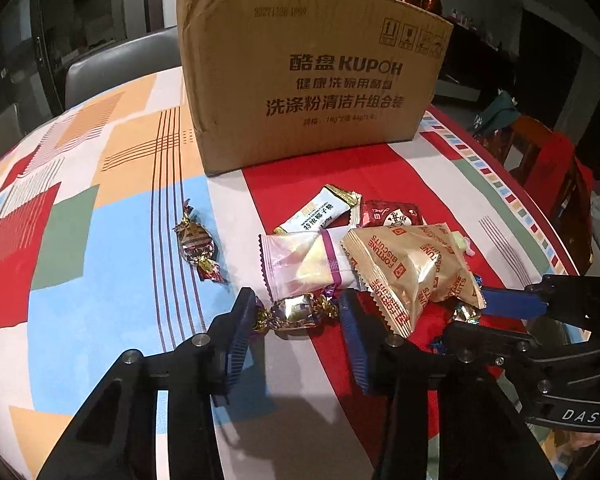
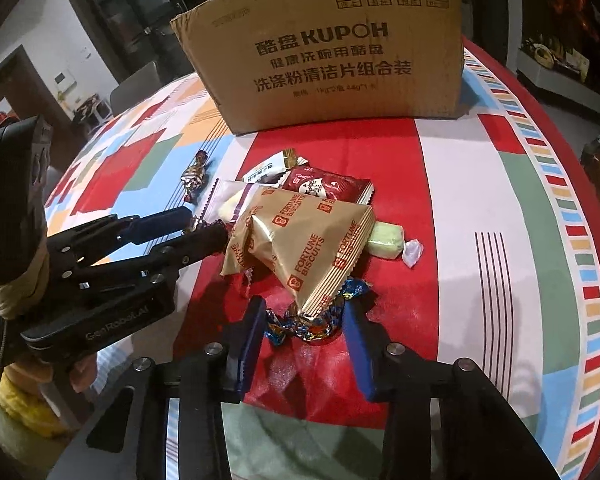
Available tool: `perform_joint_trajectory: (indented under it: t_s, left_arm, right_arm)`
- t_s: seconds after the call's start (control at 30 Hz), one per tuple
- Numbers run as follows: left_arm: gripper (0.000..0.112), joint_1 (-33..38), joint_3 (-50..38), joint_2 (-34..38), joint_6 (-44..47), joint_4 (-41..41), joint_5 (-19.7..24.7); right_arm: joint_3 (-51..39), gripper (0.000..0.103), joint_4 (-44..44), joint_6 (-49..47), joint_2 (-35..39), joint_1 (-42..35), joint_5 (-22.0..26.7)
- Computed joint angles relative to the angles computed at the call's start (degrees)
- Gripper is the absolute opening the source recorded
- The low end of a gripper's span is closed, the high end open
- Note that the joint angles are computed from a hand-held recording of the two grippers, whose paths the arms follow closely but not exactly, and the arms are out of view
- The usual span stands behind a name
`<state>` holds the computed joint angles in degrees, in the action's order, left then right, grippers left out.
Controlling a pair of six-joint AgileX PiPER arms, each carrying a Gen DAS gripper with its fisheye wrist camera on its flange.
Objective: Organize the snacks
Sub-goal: 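Grasp the purple-gold wrapped candy with the left tool while the right tool grasps the blue-foil candy, then lift both wrapped candies and carry them toward the box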
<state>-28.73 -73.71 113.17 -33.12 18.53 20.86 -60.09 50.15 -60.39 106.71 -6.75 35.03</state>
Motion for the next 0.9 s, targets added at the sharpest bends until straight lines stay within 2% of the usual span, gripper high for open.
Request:
perform_joint_trajectory:
  t_s: [0.1,0.43,0.47,0.9]
  left_arm:
    - [0.037,-0.4,0.4,-0.5,-1.4,0.6,0.2]
    - [0.036,-3.6,3.8,-4.8,-7.1,2.1,1.0]
    - [0.036,-4.1,4.5,-5.5,-8.4,2.9,0.8]
    - [0.036,-8.0,6.2,-9.6,-17.0,7.7,2.2]
  right_arm:
    - [0.2,0.038,0.9,-1.2,0.0,-0.6,0.6]
    - [0.4,0.036,1.0,-1.9,-0.5,-4.6,5.4]
    - [0.7,0.024,1.0,-2.3,-0.8,-5.0,5.5]
    - [3.4,0.025,2.9,-7.1,-6.6,-8.6,8.9]
